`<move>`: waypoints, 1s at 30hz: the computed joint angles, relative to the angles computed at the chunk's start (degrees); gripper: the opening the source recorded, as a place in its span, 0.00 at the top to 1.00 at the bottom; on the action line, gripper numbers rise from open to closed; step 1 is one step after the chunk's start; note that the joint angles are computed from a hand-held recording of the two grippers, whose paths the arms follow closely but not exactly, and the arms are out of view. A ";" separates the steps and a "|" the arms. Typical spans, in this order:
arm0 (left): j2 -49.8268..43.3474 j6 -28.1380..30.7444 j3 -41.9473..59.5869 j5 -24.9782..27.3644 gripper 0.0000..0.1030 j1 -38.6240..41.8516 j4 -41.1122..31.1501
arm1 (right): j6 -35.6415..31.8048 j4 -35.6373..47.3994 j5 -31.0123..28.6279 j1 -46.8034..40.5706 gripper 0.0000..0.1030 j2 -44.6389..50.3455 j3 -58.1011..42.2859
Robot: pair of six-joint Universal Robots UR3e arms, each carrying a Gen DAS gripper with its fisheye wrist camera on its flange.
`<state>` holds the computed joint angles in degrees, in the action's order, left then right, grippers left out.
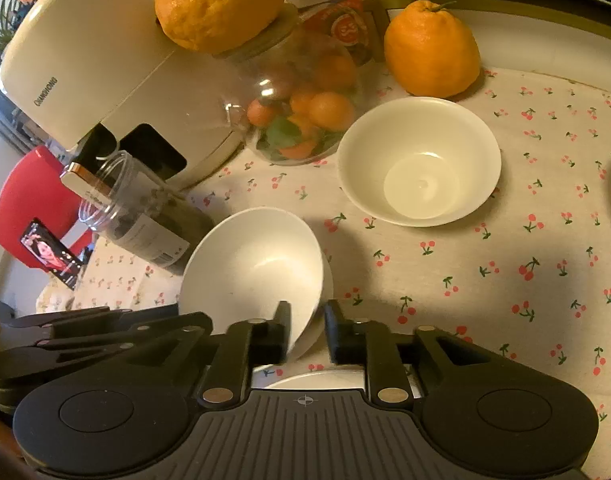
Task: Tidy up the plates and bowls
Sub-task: 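Open both grippers and release the white bowl, then move both grippers to the white bowl beside the orange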
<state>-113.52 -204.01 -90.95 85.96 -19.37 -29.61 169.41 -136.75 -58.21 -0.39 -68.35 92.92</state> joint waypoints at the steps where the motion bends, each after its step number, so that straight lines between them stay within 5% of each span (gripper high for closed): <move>1: 0.00 0.16 0.11 0.39 0.71 -0.24 0.12 | -0.24 0.22 0.08 -0.08 0.71 -0.14 -0.12; 8: -1.01 0.46 2.22 1.37 0.53 -1.09 0.83 | -1.65 0.52 2.42 -2.15 0.45 -3.06 0.61; 14: -2.96 0.01 5.32 2.59 0.39 -2.00 2.50 | -0.92 -0.65 3.96 -4.72 0.32 -5.31 1.07; 20: -6.42 -1.78 10.37 5.48 0.14 -3.74 3.77 | 0.04 -2.17 3.72 -6.31 0.17 -6.02 1.72; 30: -17.13 -5.04 24.84 9.78 0.08 -5.60 0.99 | 5.11 -5.19 2.39 -9.04 0.16 -3.71 1.00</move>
